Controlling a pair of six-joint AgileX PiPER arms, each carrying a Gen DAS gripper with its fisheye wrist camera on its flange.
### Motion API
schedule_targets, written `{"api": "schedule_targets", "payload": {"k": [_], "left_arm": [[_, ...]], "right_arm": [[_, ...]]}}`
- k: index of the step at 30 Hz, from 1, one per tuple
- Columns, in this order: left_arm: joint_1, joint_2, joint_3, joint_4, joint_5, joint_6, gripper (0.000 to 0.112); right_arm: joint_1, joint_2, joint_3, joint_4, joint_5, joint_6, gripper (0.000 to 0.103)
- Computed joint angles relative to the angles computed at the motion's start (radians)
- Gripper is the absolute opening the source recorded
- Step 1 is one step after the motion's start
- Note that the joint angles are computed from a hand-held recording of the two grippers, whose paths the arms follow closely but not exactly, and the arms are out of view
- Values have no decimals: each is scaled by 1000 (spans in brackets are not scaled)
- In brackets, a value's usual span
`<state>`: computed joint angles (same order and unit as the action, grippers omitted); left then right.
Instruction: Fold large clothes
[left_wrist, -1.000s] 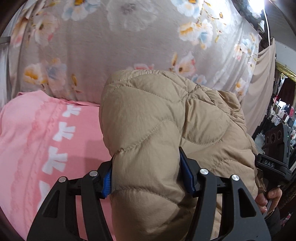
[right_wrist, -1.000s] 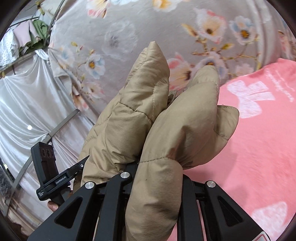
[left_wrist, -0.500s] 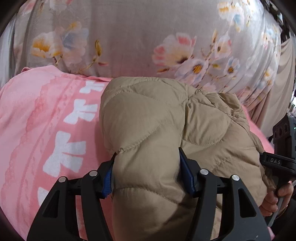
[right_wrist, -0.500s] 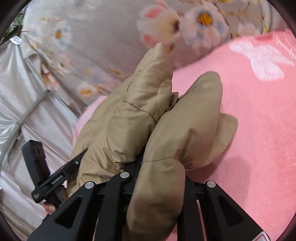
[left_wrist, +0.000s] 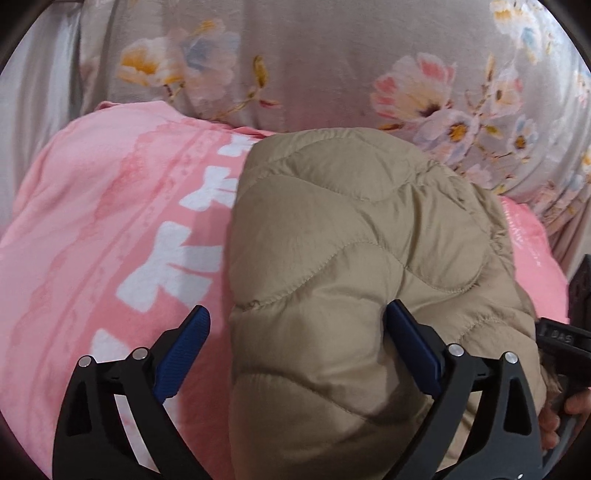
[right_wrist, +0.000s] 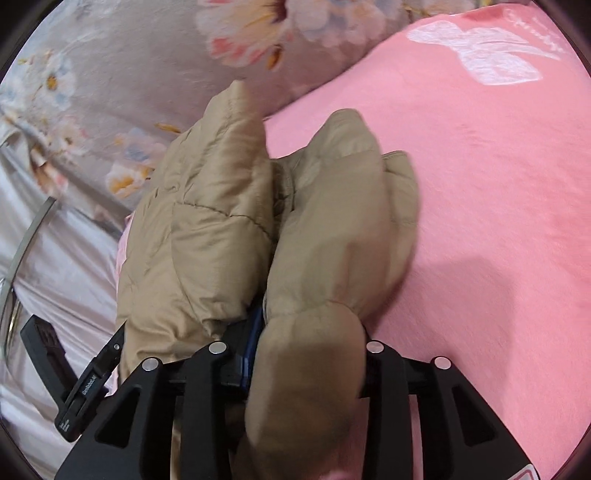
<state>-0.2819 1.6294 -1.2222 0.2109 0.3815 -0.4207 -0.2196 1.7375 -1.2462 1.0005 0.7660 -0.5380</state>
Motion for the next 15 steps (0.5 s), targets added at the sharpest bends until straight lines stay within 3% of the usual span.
{"api": "schedule_targets", "payload": {"k": [3, 5, 8, 13, 15], "left_arm": [[-73, -32, -34, 236, 160, -225, 94], [-115, -61, -50, 288, 254, -275, 94], [-169, -78, -92, 311, 379, -327, 94], [-242, -66, -149, 346, 505, -389, 94], [-256, -55, -162, 352, 532, -402, 94]], "right_arm": [[13, -130, 29, -243, -22, 237, 41], [47, -274, 111, -443, -117, 386, 43], [151, -391, 140, -743, -152, 608, 42], [391, -411, 117, -1100, -156, 844, 17], [433, -382, 106, -1130, -159, 857, 10]]}}
